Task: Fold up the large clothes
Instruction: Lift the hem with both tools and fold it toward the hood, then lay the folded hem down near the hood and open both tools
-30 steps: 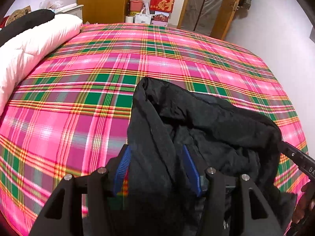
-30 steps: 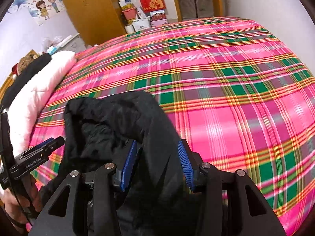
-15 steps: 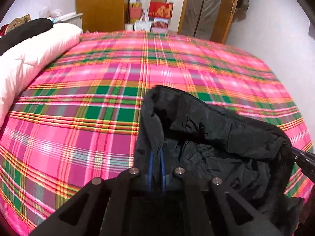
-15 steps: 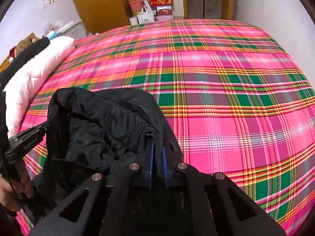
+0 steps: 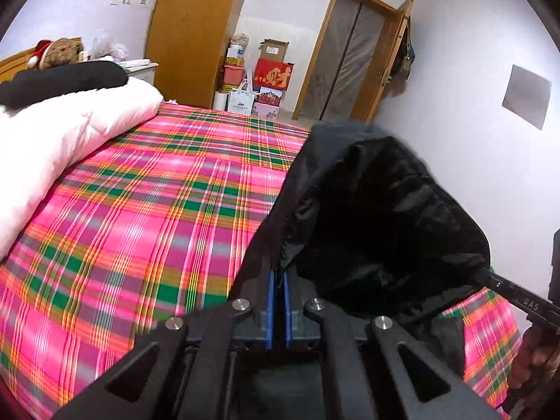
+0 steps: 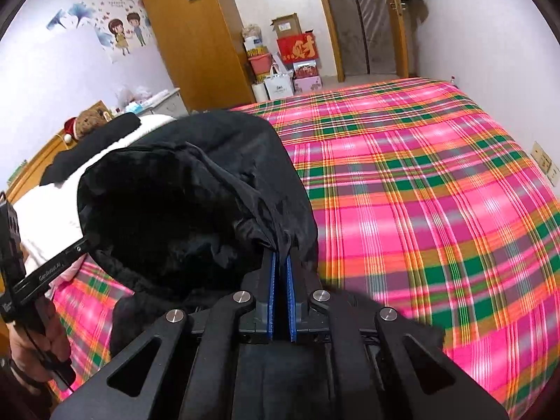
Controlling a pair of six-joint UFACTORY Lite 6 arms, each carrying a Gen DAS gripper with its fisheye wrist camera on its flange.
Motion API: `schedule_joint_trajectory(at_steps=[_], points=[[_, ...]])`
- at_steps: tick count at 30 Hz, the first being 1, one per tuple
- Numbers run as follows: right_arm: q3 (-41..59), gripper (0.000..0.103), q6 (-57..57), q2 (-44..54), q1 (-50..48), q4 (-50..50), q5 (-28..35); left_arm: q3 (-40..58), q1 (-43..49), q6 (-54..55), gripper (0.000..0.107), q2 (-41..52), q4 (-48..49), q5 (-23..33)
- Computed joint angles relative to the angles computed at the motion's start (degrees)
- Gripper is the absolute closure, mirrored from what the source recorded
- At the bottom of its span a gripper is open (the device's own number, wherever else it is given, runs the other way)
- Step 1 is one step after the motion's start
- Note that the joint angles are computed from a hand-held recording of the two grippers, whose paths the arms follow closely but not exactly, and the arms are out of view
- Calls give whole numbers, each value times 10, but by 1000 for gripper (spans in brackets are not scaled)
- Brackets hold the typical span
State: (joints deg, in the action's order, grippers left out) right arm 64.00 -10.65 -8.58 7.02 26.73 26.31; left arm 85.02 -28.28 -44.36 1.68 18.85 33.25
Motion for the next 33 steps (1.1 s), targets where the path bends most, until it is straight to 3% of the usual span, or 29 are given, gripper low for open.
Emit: schedule_joint_trajectory(at_steps=[8, 12, 16, 18, 19, 21, 23, 25, 26, 33], points=[[-299, 100, 53, -253, 4, -7, 12, -306, -116, -214, 101, -235, 96, 21], [-397, 100, -9, -314, -44, 49, 56, -418, -156, -251, 100, -309, 67, 38], [-453, 100, -63, -369, -119, 87, 125, -484, -203, -283, 99, -395, 34, 92], [-467, 92, -112, -397, -184, 123, 177, -501, -240, -332, 88, -440, 50, 128], [-469, 85, -143, -405, -226, 147, 207, -504, -262, -364, 77, -463, 66, 148], [-461, 83, -189, -400, -282, 189, 249, -500, -308, -427, 61, -493, 99, 176], [-443, 75, -216, -375, -307, 227, 272, -487, -294, -420, 44, -493, 91, 148], [-423, 50, -227, -344, -300, 267, 271, -475, -229, -336, 38, -470, 25, 73], [-413, 46, -235, -325, -292, 294, 268, -471, -198, -291, 37, -452, -12, 43], [-351, 44, -261, -164, -136, 413, 187, -471, -63, -35, 37, -303, -261, -84]])
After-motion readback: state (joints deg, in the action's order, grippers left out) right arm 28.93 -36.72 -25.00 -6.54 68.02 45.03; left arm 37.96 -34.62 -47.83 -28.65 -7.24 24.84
